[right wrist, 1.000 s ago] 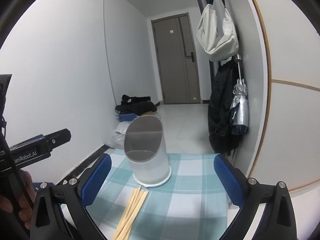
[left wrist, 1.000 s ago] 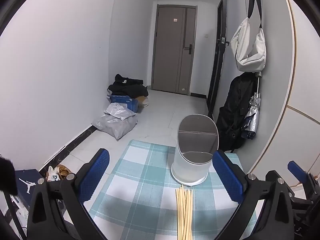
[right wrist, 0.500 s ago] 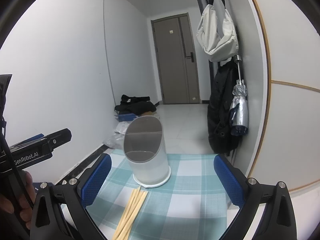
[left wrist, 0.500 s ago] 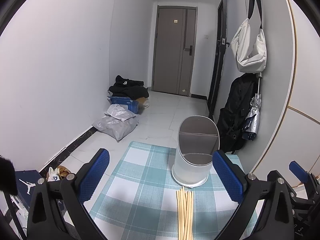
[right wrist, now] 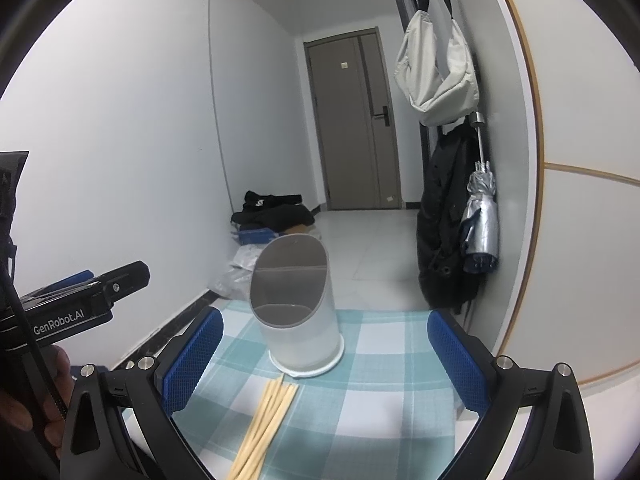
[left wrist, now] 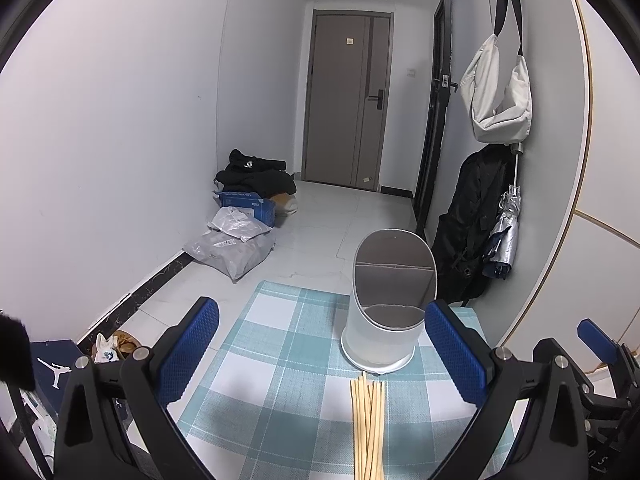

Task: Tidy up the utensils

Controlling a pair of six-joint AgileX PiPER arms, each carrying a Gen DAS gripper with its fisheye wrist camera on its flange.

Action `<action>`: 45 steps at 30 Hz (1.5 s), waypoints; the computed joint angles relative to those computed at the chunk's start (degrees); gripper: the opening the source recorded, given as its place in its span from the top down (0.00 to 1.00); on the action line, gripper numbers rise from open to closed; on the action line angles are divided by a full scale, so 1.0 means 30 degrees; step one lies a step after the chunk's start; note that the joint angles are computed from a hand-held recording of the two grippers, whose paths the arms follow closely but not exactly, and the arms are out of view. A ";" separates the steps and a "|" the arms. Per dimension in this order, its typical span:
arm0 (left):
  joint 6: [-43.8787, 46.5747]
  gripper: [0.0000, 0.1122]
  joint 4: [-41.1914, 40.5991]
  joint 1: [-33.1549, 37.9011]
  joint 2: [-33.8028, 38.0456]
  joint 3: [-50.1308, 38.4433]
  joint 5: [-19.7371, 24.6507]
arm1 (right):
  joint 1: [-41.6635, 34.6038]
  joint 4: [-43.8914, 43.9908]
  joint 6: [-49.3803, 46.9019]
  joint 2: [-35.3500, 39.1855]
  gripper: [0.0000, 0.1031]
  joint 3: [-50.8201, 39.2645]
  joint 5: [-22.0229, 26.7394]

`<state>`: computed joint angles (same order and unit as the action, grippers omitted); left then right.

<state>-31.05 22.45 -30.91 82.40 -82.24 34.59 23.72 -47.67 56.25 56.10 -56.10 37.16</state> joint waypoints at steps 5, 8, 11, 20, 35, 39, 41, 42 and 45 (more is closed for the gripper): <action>-0.0020 0.10 -0.0143 0.0046 0.0028 -0.0024 0.0084 | 0.0000 0.0072 0.0078 0.0014 0.00 0.0037 -0.0089; -0.0242 0.10 0.0270 -0.0087 0.0170 -0.0211 0.0207 | 0.0053 0.0109 -0.0011 -0.0006 0.00 0.0029 -0.0001; -0.0087 0.10 0.0020 0.0021 0.0241 -0.0316 0.0078 | 0.0069 -0.0077 0.0172 -0.0011 0.00 0.0043 0.0059; -0.0048 0.10 -0.0052 -0.0045 0.0374 -0.0118 0.0269 | -0.0530 0.0925 -0.0397 -0.0113 0.00 0.0311 -0.0851; 0.0730 0.10 -0.0658 0.0344 0.0763 -0.0429 0.0267 | -0.0230 0.0317 0.0029 0.0354 0.00 0.0161 -0.0482; 0.1259 0.10 -0.1154 0.0582 0.1035 -0.0573 0.0205 | -0.0240 0.0071 0.0081 0.0567 0.00 0.0110 -0.0392; 0.1531 0.10 -0.1516 0.0729 0.1279 -0.0716 0.0219 | -0.0482 0.0536 -0.0335 0.0748 0.00 0.0034 -0.0537; 0.1582 0.10 -0.1611 0.0757 0.1392 -0.0816 0.0274 | -0.0606 0.0788 -0.0561 0.0860 0.00 -0.0017 -0.0603; 0.2015 0.10 -0.2265 0.1048 0.1803 -0.0816 0.0141 | -0.1008 0.1692 -0.1282 0.1365 0.00 -0.0248 -0.0655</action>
<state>-25.00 15.66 -27.77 87.81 -84.69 35.01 20.69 -42.60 52.41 60.19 -56.85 35.19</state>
